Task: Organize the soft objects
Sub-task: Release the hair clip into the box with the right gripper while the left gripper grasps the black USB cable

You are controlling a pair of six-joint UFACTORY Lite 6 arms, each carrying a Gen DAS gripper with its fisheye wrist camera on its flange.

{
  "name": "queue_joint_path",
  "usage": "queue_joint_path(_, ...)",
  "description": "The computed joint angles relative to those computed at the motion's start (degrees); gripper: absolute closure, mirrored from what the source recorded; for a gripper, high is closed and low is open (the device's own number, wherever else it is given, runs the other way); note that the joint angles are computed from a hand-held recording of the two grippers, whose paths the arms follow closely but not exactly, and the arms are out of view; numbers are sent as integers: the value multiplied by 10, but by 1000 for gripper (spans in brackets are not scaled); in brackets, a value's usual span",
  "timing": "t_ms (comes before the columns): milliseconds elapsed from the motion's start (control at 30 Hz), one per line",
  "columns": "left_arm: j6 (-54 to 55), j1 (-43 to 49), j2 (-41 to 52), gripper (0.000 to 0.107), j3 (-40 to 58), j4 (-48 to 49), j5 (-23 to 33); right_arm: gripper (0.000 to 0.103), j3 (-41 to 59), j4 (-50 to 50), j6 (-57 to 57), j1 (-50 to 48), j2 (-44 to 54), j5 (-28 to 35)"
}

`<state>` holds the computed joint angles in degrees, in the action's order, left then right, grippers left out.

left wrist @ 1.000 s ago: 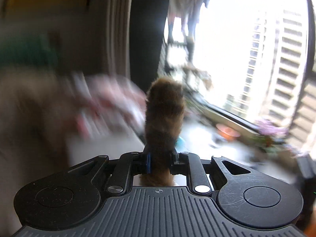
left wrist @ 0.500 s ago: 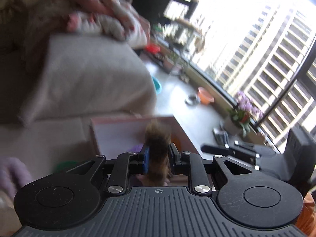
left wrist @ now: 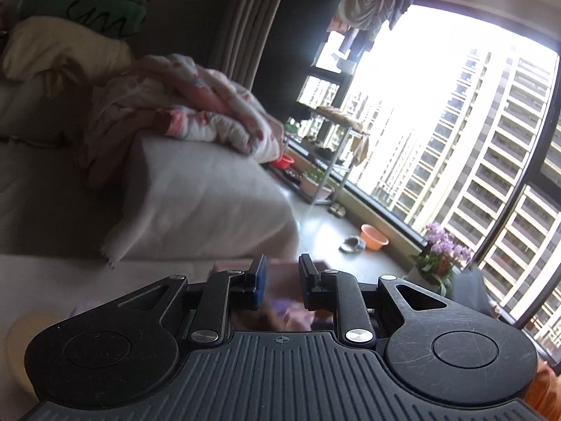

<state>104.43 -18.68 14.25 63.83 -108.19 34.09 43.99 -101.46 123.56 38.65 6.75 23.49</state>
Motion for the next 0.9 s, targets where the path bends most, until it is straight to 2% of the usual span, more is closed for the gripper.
queue_joint_path(100, 90, 23, -40, 85, -103, -46, -14, 51, 72, 99, -87, -29, 78, -8)
queue_joint_path(233, 209, 57, -66, 85, -219, -114, 9, 51, 135, 183, -157, -41, 132, 52)
queue_joint_path(333, 299, 55, -54, 85, -260, -128, -1, 46, 173, 252, -236, -54, 158, 43)
queue_joint_path(400, 396, 31, -43, 85, -274, -184, -28, 46, 187, 271, -268, -44, 172, 58)
queue_joint_path(467, 497, 6, -39, 85, -286, -250, -40, 46, 156, 231, -228, -29, 153, 59)
queue_joint_path(533, 536, -3, -30, 85, -283, -263, -43, 46, 115, 178, -167, -24, 112, 41)
queue_joint_path(667, 536, -11, 1, 84, -243, -252, -71, 45, 2, 54, -31, -4, -15, 17)
queue_joint_path(800, 487, -12, 21, 84, -207, -212, -99, 39, -97, -41, 69, 31, -134, -6)
queue_joint_path(867, 473, -13, 29, 84, -195, -199, -111, 39, -125, -45, 85, 61, -161, -5)
queue_joint_path(900, 469, -15, 31, 84, -191, -194, -115, 39, -132, -16, 66, 84, -168, 5)
